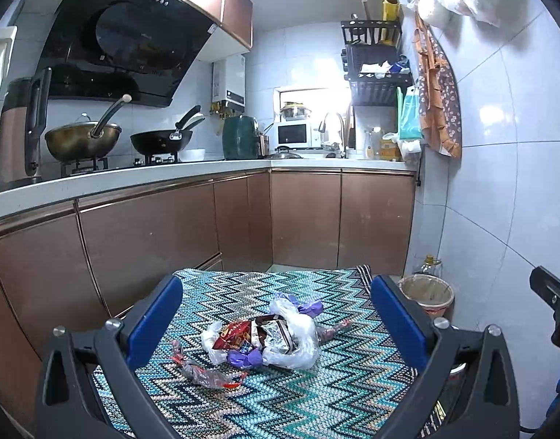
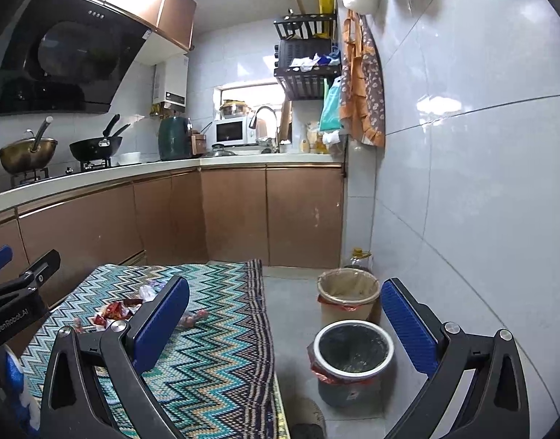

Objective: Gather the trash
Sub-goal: 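Grasp the clear plastic bag with the right tool while the left tool grasps a red-clear wrapper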

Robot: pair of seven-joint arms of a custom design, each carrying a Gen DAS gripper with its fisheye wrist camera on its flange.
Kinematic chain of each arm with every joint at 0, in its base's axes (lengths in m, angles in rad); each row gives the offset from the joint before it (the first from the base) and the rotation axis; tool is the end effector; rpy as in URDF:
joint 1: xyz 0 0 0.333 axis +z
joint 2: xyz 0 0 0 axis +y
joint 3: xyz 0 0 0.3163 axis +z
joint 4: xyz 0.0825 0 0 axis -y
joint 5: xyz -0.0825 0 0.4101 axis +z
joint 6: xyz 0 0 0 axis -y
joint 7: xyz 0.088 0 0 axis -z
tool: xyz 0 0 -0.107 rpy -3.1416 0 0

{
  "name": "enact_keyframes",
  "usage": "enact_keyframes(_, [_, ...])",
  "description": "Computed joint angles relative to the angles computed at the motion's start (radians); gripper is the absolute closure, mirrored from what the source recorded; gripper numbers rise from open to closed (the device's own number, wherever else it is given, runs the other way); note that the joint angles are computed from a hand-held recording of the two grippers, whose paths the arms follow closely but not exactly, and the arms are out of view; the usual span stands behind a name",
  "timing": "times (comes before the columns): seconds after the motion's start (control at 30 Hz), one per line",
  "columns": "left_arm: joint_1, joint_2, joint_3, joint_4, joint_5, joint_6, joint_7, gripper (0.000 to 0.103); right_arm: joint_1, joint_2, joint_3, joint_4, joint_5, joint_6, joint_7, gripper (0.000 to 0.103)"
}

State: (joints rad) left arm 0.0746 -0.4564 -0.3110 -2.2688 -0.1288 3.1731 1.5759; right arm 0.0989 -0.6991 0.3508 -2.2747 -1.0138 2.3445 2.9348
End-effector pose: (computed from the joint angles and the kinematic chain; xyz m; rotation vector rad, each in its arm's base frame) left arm 0.4646 -0.1344 0.6874 -1.2603 1.5209 -1.1935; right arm 0.3663 0.2137 0.6814 -1.1290 1.7344 -1.3260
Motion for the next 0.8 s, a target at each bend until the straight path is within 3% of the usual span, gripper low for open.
enact_keyframes(0.07, [-0.013, 0.018, 0.02, 0.013, -0.003, -0.006, 0.009, 0.0, 0.002, 0.015, -0.008, 0.009, 0.002, 0.011, -0.018, 0.0])
enact_keyframes(0.2, [0.028, 0.05, 0.005, 0.044, 0.012, -0.017, -0.004, 0.0, 0.002, 0.047, -0.023, 0.027, 0.002, 0.044, -0.039, 0.0])
enact_keyframes(0.4, [0.271, 0.09, -0.126, 0.111, 0.117, -0.036, -0.127, 0.0, -0.002, 0.103, -0.062, 0.056, 0.01, 0.13, -0.071, 0.0])
enact_keyframes(0.43, [0.277, 0.092, -0.118, 0.11, 0.126, -0.037, -0.134, 0.0, 0.0, 0.118, -0.074, 0.063, 0.022, 0.15, -0.082, 0.0])
enact_keyframes(0.57, [0.403, 0.138, -0.16, 0.169, 0.235, -0.085, -0.227, 0.0, 0.013, 0.197, -0.108, 0.105, 0.077, 0.213, -0.145, 0.003])
enact_keyframes(0.7, [0.341, 0.204, -0.067, 0.214, 0.244, -0.167, -0.216, 0.0, 0.058, 0.292, -0.167, 0.148, 0.2, 0.285, -0.271, 0.023])
enact_keyframes(0.8, [0.204, 0.248, 0.066, 0.229, 0.132, -0.231, -0.113, 0.001, 0.107, 0.377, -0.219, 0.184, 0.347, 0.335, -0.399, 0.037])
